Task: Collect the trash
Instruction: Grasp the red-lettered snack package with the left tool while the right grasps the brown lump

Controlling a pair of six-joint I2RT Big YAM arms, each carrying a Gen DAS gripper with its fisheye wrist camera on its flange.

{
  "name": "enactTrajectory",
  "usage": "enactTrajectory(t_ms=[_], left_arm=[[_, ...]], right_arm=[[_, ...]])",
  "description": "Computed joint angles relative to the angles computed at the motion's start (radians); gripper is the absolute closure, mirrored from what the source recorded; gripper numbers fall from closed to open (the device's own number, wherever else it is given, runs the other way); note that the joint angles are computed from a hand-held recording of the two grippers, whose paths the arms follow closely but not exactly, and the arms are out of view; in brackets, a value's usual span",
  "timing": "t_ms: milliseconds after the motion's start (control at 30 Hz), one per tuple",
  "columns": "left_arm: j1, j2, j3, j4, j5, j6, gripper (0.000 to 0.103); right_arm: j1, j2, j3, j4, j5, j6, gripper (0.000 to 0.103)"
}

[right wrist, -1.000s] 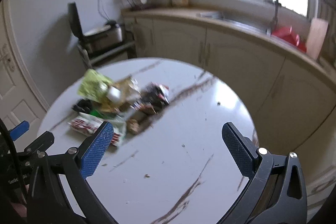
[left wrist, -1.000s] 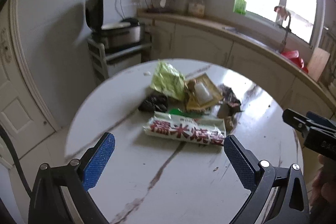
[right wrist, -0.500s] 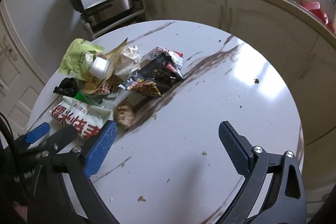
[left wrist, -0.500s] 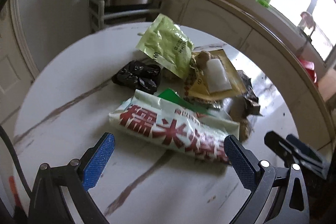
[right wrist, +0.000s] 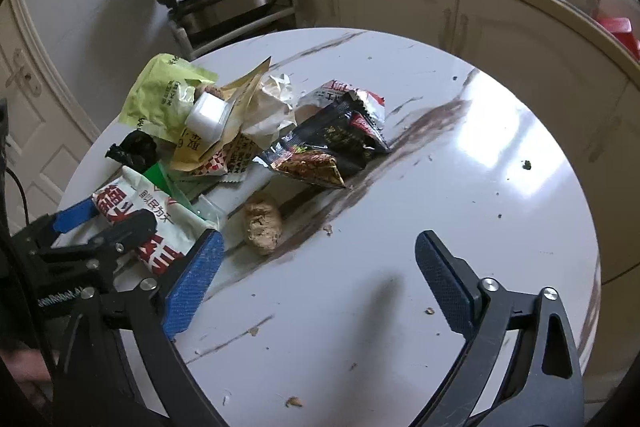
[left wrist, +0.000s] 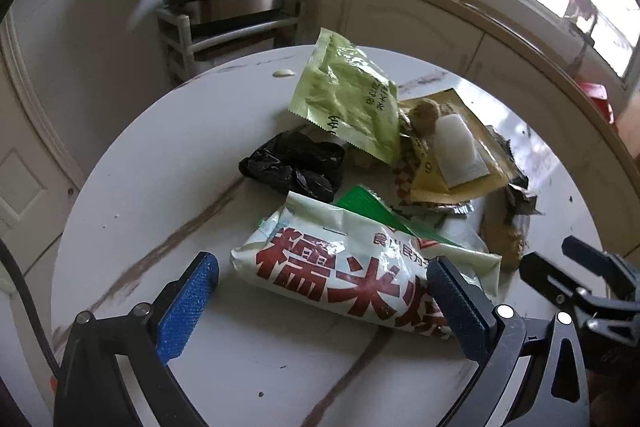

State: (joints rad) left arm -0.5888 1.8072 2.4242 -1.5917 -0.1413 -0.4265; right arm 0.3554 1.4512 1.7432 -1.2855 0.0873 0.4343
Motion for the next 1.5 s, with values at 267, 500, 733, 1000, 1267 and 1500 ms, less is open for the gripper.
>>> enactTrajectory(t_ms=[267,500,733,1000,1267,1500], left_arm=[[-0.011,0.039,0.026,0.023,-0.02,0.021,0.003],[-0.027,-0.062,-0.134,0.125,0.028,0.059,0.024],[0.012,-0.114,-0.197,0.168,0.153,0.074,0.063],[0.012,-0.124,-0.202,0.138,0.114,0.099,0.021],[-0.066,-0.142,-0.217,0.135,0.02,0.285,0.001],[-0.098,-0.065,-0.128,0.122,0.004,0.63,0.001]], right_arm=[[0.028,0.041,0.025,-0.002,0.051,-0.04,0.03],[0.058,0.02,0.007,0.026,0.03,-0.101,0.083],[0.004,-0.062,-0.076,0.041,-0.023,-0.04,0.083],[-0.022,-0.086,-0.097,0.051,-0.054,-0.03,0.083],[-0.03,-0.099,-0.113,0.068,-0.074,-0.019,0.083],[-0.031,-0.105,-0.111,0.064,-0.075,-0.018,0.083]])
